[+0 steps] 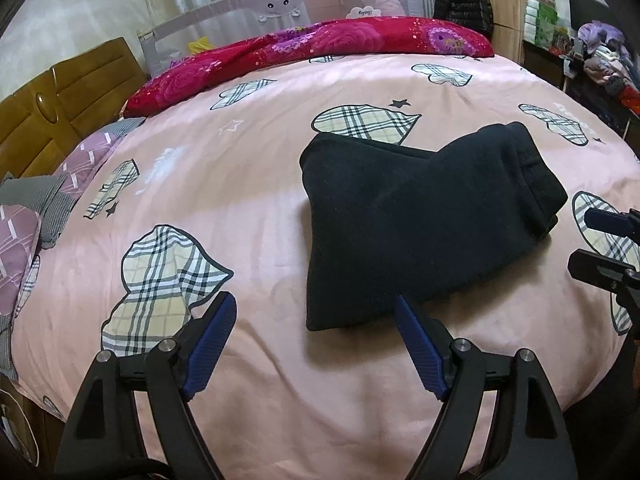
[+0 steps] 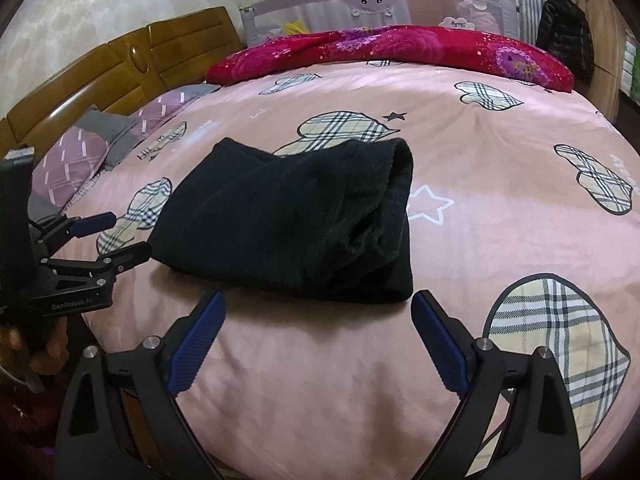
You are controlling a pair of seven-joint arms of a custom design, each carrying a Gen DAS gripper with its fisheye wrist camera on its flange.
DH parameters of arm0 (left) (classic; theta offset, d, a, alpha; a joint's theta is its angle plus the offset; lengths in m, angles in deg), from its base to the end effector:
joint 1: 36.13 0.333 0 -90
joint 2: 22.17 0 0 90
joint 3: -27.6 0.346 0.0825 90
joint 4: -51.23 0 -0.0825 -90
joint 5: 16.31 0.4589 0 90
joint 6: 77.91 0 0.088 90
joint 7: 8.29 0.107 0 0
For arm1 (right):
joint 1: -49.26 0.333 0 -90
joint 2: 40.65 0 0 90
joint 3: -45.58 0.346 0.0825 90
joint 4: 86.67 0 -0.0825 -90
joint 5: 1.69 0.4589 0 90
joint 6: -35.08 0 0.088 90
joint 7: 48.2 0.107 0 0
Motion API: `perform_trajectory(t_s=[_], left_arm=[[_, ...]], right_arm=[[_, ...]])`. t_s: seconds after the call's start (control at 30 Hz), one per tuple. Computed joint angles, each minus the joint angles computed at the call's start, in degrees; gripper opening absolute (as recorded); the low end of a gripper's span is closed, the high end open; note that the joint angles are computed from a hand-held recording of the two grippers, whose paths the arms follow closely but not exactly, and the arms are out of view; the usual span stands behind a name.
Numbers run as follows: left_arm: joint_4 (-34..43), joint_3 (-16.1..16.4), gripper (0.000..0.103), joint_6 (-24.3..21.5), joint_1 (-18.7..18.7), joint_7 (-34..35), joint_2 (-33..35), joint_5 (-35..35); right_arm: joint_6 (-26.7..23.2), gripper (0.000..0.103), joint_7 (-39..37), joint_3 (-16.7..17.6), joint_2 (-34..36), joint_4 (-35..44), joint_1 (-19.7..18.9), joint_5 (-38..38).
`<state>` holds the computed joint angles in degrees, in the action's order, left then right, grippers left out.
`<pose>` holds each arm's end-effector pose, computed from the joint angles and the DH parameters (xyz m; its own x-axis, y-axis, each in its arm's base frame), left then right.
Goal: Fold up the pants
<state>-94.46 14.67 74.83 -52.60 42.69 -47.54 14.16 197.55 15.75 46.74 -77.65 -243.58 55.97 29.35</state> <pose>0.4232 -0.2583 0.4670 -0.1869 -0.9687 -0.1632 -0.7461 0.2481 -0.6178 0.4296 0.0325 0.4762 0.1932 -0.9705 -0.1445 -0.7148 -0.0384 -0.6983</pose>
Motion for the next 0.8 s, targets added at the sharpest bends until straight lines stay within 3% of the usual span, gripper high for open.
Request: perform_trajectory(t_s=[0.5, 0.8], left_arm=[[0.2, 0.1, 0.082, 0.8, 0.4, -1.5, 0.3, -0.2], [0.7, 0.2, 0.082, 1.7, 0.3, -1.1, 1.2, -0.4]], right_arm=[[2.4, 0.094, -1.7, -1.0, -0.2, -1.0, 1.8, 1.4], [2.5, 0.094, -2.0, -0.7, 0.2, -0.1, 1.0, 1.1]])
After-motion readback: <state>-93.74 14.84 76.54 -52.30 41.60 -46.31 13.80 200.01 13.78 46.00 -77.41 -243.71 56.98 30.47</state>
